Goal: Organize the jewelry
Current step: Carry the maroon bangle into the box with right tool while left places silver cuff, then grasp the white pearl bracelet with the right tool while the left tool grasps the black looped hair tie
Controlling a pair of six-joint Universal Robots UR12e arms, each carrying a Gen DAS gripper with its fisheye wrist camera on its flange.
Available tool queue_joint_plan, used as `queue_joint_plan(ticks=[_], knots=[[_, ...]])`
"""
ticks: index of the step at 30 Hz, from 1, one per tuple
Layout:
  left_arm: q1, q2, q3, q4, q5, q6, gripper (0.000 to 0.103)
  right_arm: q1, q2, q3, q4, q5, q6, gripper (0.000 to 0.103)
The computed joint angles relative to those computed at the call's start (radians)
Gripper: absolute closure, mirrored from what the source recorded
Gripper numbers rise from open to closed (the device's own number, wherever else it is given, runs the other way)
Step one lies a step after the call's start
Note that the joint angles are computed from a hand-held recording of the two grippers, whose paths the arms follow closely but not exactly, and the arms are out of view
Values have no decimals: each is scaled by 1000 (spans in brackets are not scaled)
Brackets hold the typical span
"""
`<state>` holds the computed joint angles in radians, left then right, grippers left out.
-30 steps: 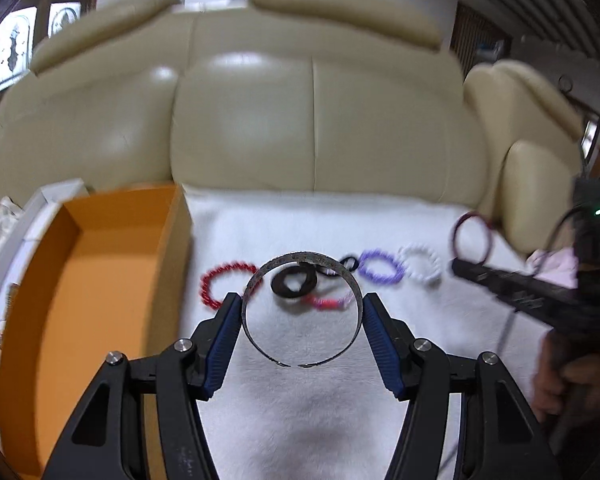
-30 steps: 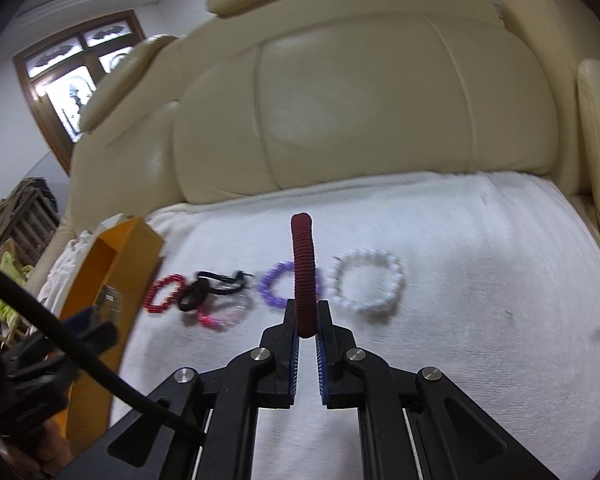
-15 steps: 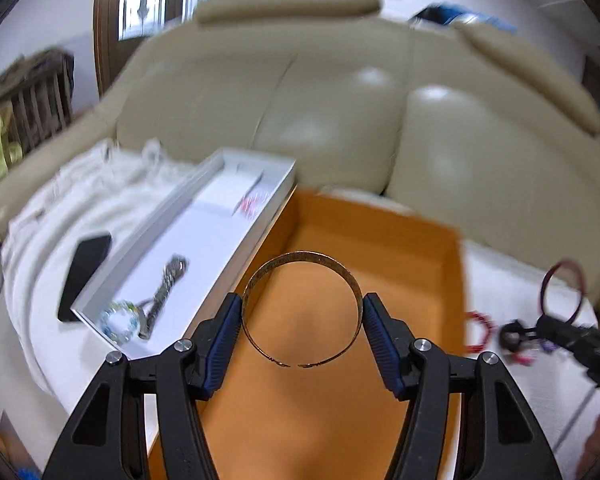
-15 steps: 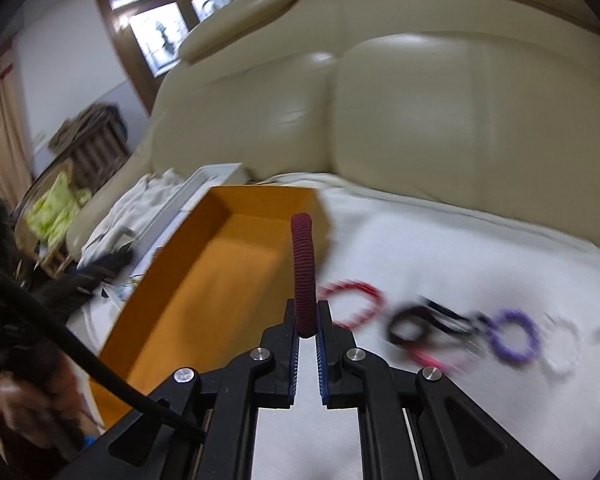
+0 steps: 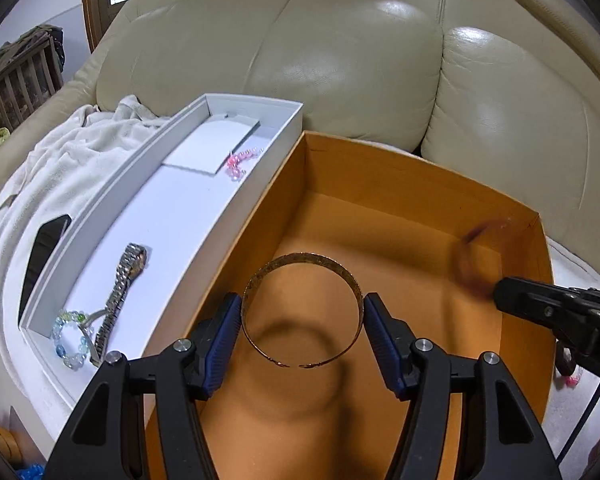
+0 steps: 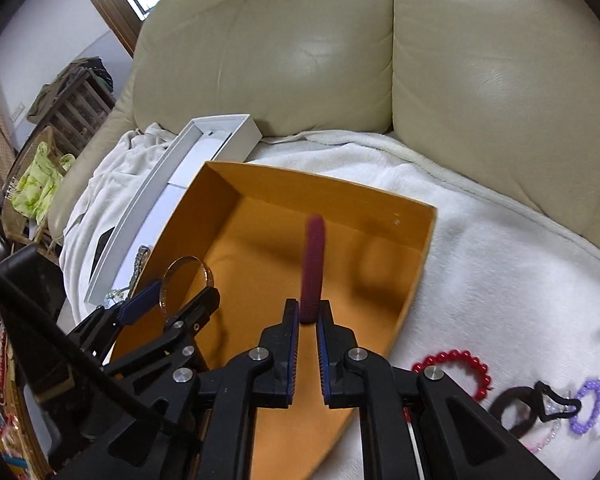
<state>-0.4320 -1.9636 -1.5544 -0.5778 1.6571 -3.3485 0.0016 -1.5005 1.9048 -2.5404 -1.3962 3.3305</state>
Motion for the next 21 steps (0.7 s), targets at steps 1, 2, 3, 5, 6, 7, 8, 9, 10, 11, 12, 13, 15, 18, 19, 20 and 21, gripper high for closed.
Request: queue_joint_plan(ticks=[1,2,3,5,6,7,8,9,10,11,12,13,15,18,19,20,21], knots=[[0,-1,3,3,3,6,39,-4,-1,2,-11,10,3,80],[-2,0,3,12,9,13,39,-8,-3,6,-28,20,7,73],[-5,4,0,25,19,21,39,-14,-10,16,-52,31,10,54],[-8,14,-8,40,25,19,39,-23,-31,49,-134,34,25,42],[-7,17,-10,46,19,15,39,-27,-40,64,-175,32,34,42],[-8,21,-13,54,14,9,39,-39,-61,87,-211,39,40,42],[-10,26,-16,66,9,7,39,-49,-80,105,-227,41,44,42],[-17,32,-21,86,10,9,39,-62,-103,125,-241,39,48,42],[-23,33,-22,104,16,15,39,-79,-134,155,-267,33,57,42],[-32,36,-24,125,23,23,39,-96,-162,181,-283,31,63,42],[-42,39,-26,143,30,32,39,-121,-198,215,-301,29,73,42],[-52,41,-27,157,36,41,38,-144,-231,245,-313,28,85,42],[-72,41,-26,179,39,61,37,-203,-305,312,-334,31,113,42],[-97,43,-27,212,30,83,35,-293,-403,393,-334,44,163,45],[-104,42,-24,216,32,85,35,-329,-437,424,-335,52,187,47],[-115,40,-22,222,32,90,35,-367,-468,454,-337,66,213,48],[-122,37,-19,225,33,93,35,-405,-494,485,-348,87,238,48]])
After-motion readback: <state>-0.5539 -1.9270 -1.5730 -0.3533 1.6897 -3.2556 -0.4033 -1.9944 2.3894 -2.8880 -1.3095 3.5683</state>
